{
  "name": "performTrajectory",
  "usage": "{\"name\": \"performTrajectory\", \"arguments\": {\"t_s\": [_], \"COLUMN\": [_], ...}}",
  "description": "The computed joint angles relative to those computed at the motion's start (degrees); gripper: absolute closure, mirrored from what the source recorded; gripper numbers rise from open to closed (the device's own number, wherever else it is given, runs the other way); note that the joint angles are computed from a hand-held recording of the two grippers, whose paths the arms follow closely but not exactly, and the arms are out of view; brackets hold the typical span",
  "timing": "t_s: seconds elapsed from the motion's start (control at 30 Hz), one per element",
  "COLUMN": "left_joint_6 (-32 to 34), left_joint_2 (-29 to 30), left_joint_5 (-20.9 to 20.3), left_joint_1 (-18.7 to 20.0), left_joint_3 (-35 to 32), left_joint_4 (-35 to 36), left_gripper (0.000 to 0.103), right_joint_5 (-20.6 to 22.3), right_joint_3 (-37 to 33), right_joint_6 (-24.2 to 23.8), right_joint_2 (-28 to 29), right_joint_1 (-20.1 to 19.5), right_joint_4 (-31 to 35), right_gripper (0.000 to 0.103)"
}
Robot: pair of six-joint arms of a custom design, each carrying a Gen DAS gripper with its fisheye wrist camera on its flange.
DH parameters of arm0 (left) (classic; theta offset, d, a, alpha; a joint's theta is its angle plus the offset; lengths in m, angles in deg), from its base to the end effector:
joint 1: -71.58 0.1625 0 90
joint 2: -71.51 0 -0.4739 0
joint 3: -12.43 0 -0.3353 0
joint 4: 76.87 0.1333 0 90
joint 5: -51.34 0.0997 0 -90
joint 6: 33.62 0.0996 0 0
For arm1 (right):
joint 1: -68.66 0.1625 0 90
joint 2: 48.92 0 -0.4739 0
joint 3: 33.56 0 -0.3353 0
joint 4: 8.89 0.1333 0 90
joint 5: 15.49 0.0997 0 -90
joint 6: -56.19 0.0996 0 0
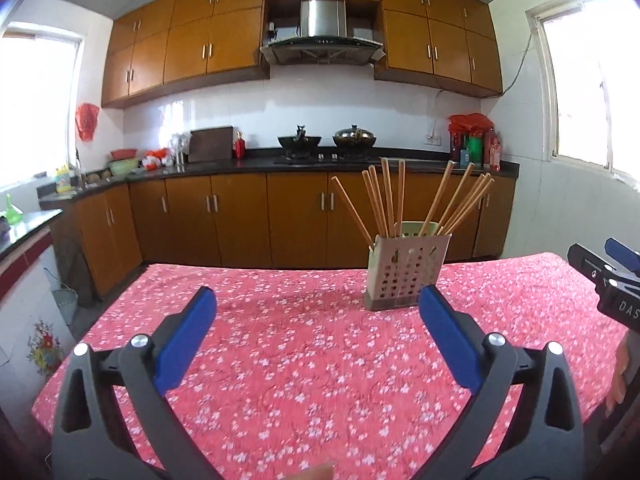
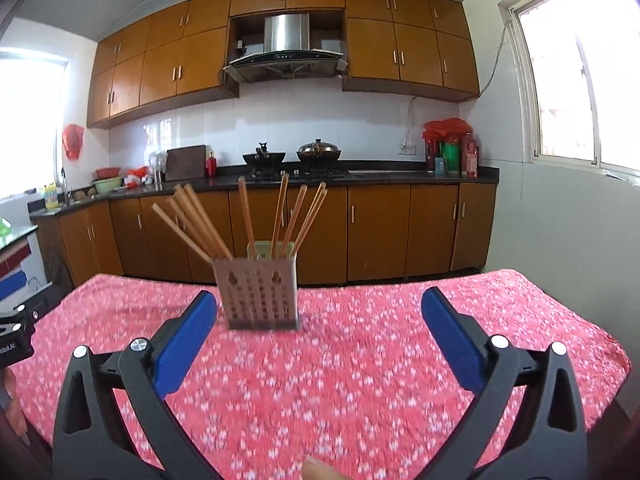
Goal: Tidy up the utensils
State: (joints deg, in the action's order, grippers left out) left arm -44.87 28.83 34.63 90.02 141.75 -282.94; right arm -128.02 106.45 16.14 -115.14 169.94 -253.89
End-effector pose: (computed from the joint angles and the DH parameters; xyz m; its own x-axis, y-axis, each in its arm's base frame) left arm -0.3725 -0.3653 0.1731 -0.6883 0.0678 -0.7223 0.7055 0.2944 -0.6447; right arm 0.1697 -0.3647 0.3587 -0.7309 0.0495 0.6807 -0.6534 0.2374 -0.7188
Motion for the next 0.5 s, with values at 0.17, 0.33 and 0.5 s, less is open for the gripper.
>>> {"name": "performTrajectory", "arguments": {"t_s": [0.17,0.33,0.5], "left_joint_6": [-4.3,-10.0,-13.9], "left_joint_2": [0.8,0.7,0.7], "left_joint_5": [0.0,-0.1,-0.3], "left_joint_1": [-2.0,-2.5,-2.5], "left_joint_3": [3.6,6.1,7.4], "left_joint_4": [-0.2,2.9,6.8], "left_gripper": [0.004,0.004,0.004], "right_joint_5": [0.4,0.2,-0.4], "right_joint_3": [4.0,7.2,8.7], "right_joint_6": [0.6,0.1,0.2], "right_joint_2": [1.9,4.1,5.5], "right_joint_1": [-0.9,-1.8,-2.5], "right_joint_4": [-4.2,-8.0,-10.2], "right_gripper": [0.002,0.002,0.002]}}
